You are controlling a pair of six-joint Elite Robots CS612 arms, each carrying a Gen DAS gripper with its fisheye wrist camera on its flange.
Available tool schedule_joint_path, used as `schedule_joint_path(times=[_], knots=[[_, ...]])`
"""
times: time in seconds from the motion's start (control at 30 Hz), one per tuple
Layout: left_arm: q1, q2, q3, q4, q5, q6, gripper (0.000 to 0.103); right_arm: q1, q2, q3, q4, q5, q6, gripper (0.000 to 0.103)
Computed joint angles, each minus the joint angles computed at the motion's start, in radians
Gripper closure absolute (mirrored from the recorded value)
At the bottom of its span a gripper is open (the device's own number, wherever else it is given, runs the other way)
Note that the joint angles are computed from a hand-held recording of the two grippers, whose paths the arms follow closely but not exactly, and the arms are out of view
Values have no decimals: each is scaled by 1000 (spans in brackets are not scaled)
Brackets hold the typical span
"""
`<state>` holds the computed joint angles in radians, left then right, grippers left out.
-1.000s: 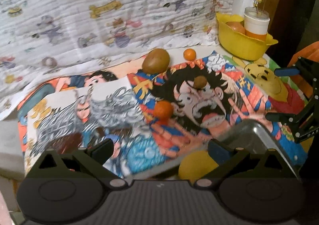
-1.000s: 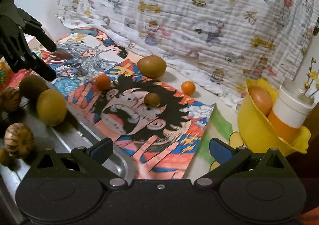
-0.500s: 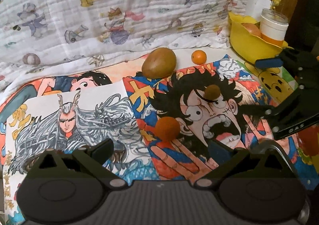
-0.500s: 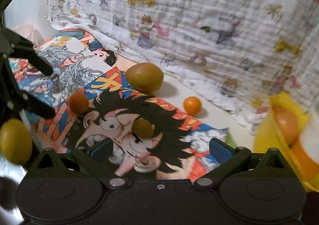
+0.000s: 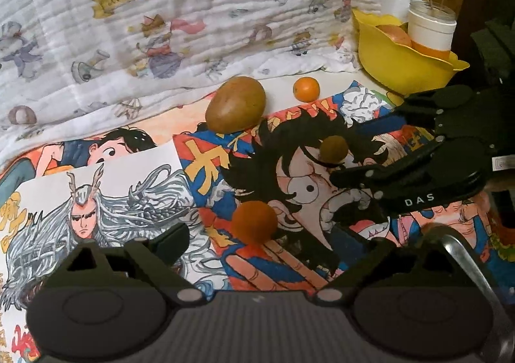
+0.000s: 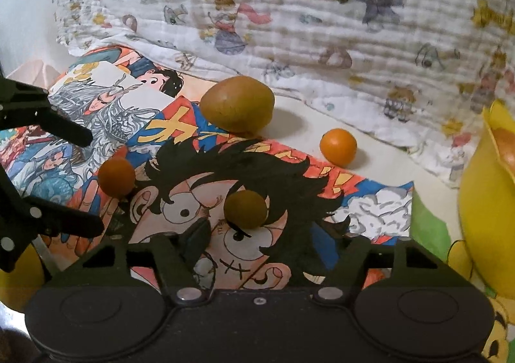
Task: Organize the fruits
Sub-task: 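Grasp an orange tangerine with the left tool while the right tool grasps a small brown kiwi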
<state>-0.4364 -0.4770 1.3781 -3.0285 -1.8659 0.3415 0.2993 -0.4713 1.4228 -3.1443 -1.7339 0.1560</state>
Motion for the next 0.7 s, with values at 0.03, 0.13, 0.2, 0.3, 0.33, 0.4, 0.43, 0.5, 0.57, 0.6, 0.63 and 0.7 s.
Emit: schedule_joint_path(times=[0.03, 0.13, 0.2, 0.3, 0.33, 0.4, 0.43, 0.5, 0.57, 0.6, 0.63, 0.7], knots=[[0, 1, -1, 1, 0, 2, 10, -2, 0, 1, -4, 11, 13, 37], [0, 6, -7, -1, -12, 1, 15, -7, 1, 3, -13, 33, 35, 42], [1, 8, -12, 5, -19, -3, 19, -6, 2, 2, -20, 37, 34, 46], [2, 12, -16, 10, -35, -12, 25, -7, 4, 1, -30, 48, 35, 52], [4, 13, -18, 16, -44, -18, 28, -7, 4, 1, -32, 51, 36, 53], [6, 16, -20, 27, -62, -27, 31, -5, 6, 0, -35, 49, 35, 54], [7, 16, -20, 29, -65, -30, 33, -5, 7, -1, -37, 47, 35, 56], [7, 18, -19, 26, -67, -36, 36, -4, 9, -2, -42, 47, 36, 58], [8, 20, -19, 16, -67, -44, 38, -4, 10, -3, -47, 51, 37, 61], [8, 21, -20, 13, -68, -52, 39, -4, 11, -5, -48, 51, 37, 62], [9, 22, -23, 13, -69, -62, 41, -3, 13, -7, -48, 51, 39, 62], [10, 26, -29, 10, -71, -86, 43, -2, 16, -12, -49, 47, 45, 64]])
